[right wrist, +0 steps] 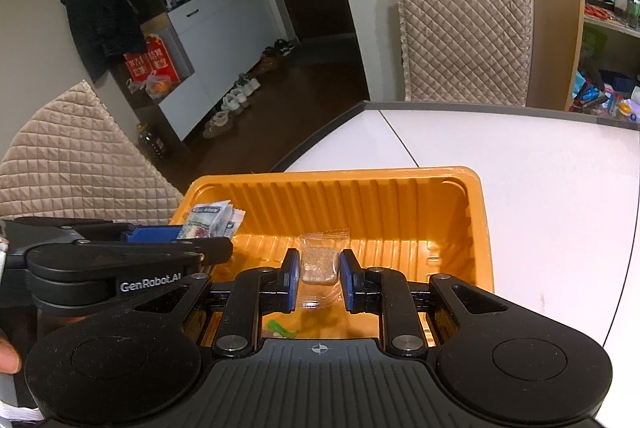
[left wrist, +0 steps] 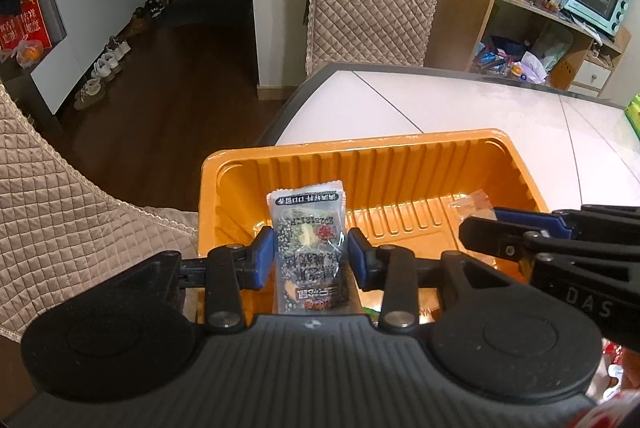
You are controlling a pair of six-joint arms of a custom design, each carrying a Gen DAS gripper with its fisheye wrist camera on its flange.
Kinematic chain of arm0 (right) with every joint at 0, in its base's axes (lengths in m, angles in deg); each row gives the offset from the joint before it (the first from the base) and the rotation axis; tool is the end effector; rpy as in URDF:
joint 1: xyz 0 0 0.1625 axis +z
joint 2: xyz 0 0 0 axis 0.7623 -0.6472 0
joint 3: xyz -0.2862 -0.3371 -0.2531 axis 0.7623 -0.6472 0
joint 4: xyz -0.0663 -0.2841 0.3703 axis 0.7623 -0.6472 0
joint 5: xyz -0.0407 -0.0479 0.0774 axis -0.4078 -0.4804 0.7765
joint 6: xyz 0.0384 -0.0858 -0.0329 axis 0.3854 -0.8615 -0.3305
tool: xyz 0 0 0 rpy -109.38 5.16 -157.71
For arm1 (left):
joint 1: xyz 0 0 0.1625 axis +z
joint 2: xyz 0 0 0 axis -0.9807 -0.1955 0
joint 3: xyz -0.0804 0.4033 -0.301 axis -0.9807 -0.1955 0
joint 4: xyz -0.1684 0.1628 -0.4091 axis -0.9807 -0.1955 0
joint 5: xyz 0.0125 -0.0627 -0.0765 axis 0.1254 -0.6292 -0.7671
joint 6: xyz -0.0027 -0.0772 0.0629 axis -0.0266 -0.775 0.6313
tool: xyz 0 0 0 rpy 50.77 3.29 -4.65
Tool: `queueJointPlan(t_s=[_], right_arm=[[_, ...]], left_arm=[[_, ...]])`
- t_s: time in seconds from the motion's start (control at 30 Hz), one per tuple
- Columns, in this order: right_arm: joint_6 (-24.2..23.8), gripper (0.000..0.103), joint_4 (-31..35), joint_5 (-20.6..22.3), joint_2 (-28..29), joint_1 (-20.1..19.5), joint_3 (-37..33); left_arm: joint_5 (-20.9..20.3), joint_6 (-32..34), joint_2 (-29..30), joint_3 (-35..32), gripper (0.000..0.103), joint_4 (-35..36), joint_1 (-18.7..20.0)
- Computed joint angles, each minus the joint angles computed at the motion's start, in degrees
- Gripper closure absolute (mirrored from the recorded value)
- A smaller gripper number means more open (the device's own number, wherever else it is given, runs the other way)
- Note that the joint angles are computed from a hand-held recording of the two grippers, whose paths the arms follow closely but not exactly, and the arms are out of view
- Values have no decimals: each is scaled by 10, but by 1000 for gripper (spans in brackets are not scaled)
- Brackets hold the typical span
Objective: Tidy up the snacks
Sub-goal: 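Open the left tool to drop the grey packet while the right tool drops the brown candy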
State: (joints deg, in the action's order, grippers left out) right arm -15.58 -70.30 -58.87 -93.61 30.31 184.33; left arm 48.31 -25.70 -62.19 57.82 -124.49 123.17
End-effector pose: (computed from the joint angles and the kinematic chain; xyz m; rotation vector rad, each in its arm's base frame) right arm 0.0037 -0.7402 0.3205 0.8359 -2.6841 0.6754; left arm -0.4040 -0.7020 -0.0612 0.1513 2.2342 -0.8241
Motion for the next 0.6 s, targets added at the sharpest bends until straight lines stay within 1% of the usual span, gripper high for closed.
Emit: queueJointPlan(t_s=[0.13,0.2,0.27,0.37,0.47,0.6], right_arm=[[1,81,2,2,0,-2,-2],[0,81,1,2,-1,-2,-2],[0,81,2,2,-1,-3,-1],[1,81,3,3,-2,-4,-1],[1,81,6,4,-3,-5,0],[1,81,9,3,-2,-4,-3]], left_arm=[[-3,-6,3,-4,67,3,4],[-1,8,5,-2,66,-16,5],[1,2,4,-1,66,-10,6],[-9,4,-3,11,64,-29,6],[-11,9,-9,24,63,-46,2],[-18,-4,-19,39,60,-47,-1]])
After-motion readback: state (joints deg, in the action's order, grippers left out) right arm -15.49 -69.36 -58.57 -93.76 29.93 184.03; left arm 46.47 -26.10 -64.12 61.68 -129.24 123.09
